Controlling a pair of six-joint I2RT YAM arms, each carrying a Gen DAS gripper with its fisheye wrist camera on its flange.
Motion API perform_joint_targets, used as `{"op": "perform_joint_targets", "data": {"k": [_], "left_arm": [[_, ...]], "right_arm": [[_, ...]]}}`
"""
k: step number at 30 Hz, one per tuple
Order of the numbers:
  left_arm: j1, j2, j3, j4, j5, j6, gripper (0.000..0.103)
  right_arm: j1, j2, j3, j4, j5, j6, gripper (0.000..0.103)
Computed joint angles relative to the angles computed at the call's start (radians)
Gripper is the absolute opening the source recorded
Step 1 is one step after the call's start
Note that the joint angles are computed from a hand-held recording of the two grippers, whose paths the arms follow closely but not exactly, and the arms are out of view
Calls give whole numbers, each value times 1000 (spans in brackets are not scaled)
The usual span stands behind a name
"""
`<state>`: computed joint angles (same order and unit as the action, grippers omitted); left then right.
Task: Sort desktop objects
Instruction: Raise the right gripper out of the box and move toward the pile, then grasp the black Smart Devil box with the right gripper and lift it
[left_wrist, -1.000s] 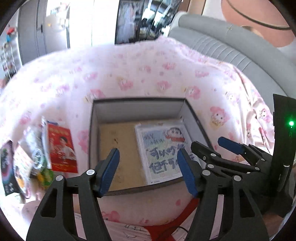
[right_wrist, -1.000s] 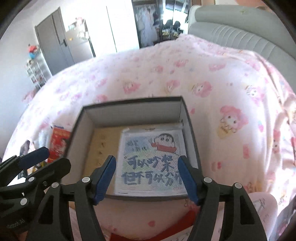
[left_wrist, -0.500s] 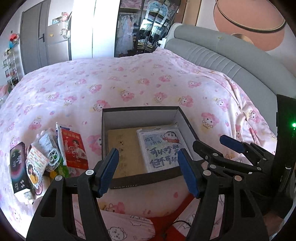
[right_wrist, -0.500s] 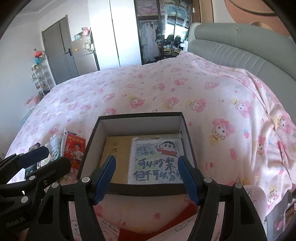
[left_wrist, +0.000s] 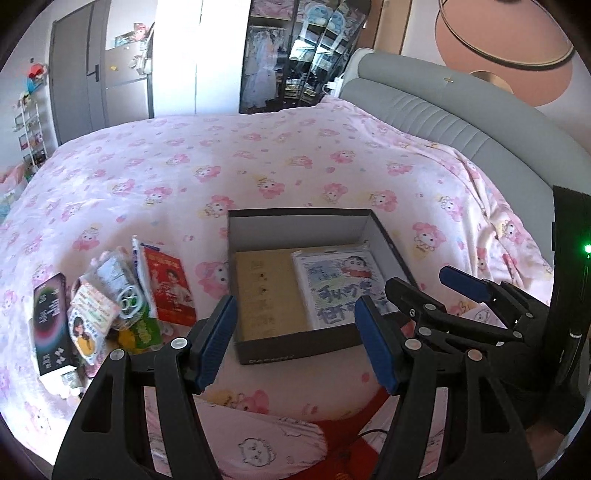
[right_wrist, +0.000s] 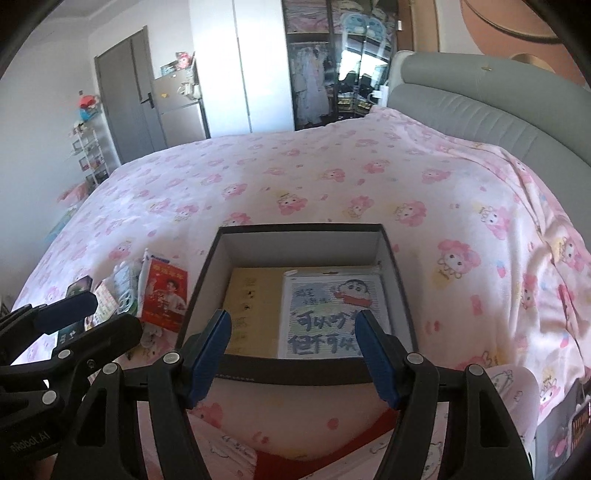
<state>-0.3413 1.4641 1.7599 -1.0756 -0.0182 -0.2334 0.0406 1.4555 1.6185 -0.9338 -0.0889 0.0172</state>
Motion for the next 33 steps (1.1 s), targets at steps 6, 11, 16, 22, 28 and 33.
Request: {"op": "perform_joint_targets", "data": {"k": [6, 11, 16, 22, 28, 33], "left_arm": [[108, -60, -64, -19, 29, 5, 67], [243, -131, -146, -23, 48, 15, 65], [462, -190, -235, -20, 133, 65, 65], [779, -204, -332, 16, 292, 158, 65], [1024, -141, -404, 72, 434, 204, 65], [1099, -63, -429, 132, 470, 226, 65]], "right_arm": [[100, 36, 24, -14, -8, 18, 67], [225, 119, 82, -24, -18, 20, 67], [377, 233, 184, -53, -2, 29, 66], [524, 428, 378, -111, -52, 48, 62], [639, 695, 685, -220, -97, 35, 62], [683, 906, 973, -338, -106, 34, 52]]}}
